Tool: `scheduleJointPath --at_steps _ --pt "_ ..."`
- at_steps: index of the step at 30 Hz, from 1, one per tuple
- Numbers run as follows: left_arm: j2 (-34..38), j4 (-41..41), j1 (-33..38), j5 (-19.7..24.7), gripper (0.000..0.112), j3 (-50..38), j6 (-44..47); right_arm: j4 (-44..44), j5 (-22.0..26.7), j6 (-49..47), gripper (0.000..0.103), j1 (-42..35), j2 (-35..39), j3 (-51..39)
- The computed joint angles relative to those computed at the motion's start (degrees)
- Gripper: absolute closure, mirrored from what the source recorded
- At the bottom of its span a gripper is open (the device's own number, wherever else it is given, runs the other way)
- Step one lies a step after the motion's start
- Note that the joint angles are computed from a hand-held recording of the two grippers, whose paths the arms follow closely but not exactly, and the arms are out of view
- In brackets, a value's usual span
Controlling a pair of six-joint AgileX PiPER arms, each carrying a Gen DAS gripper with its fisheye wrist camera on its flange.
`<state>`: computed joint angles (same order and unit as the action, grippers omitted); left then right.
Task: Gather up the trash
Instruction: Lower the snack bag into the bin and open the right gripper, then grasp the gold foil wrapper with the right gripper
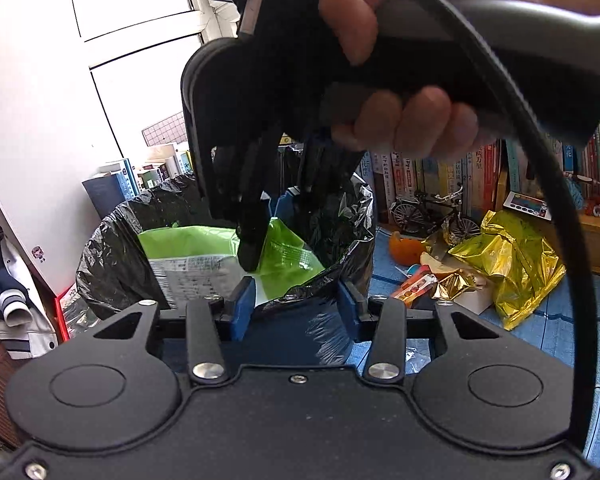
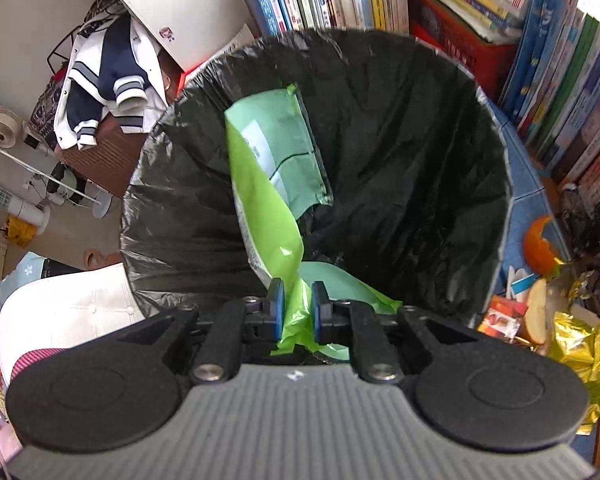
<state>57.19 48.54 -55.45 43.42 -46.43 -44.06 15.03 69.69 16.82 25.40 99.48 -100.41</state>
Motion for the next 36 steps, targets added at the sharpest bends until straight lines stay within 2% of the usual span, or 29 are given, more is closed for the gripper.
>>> scheduleJointPath --at_steps 1,2,5,13,22,30,36 --pt "-0.06 -0.2 0.16 -0.16 0.07 0.04 0.17 0.25 -0.73 -0.28 0.077 -0.07 -0.36 0.76" --pt "-0.13 -0.74 0.56 -0.4 0.07 -0.02 0.64 0.64 -1.24 -0.48 0.061 -0.25 -0.82 1.34" --pt "-0.09 -1.86 1.3 -0.66 0.07 -0.44 1.84 1.75 -2.69 -1.41 0.049 -0.92 -2.79 3.58" --pt "0.27 -3.94 2.57 -1.03 0.07 -1.32 4.77 1.4 -3.83 -1.09 0.04 -2.48 -8.64 6.46" --pt "1.12 -16.22 8.94 -3.43 0.069 -4.09 17.03 -5.35 -3.64 3.07 0.034 -5.18 -19.47 11.4" --pt "2.63 -23.13 12.34 -3.98 0.066 -6.02 23.24 -12.84 -6.21 7.61 0.029 -8.0 -30.32 24.56" --pt "2.77 -23.47 12.49 -4.3 0.066 -5.84 23.55 -16.2 -10.99 10.96 0.029 -11.27 -32.24 35.15"
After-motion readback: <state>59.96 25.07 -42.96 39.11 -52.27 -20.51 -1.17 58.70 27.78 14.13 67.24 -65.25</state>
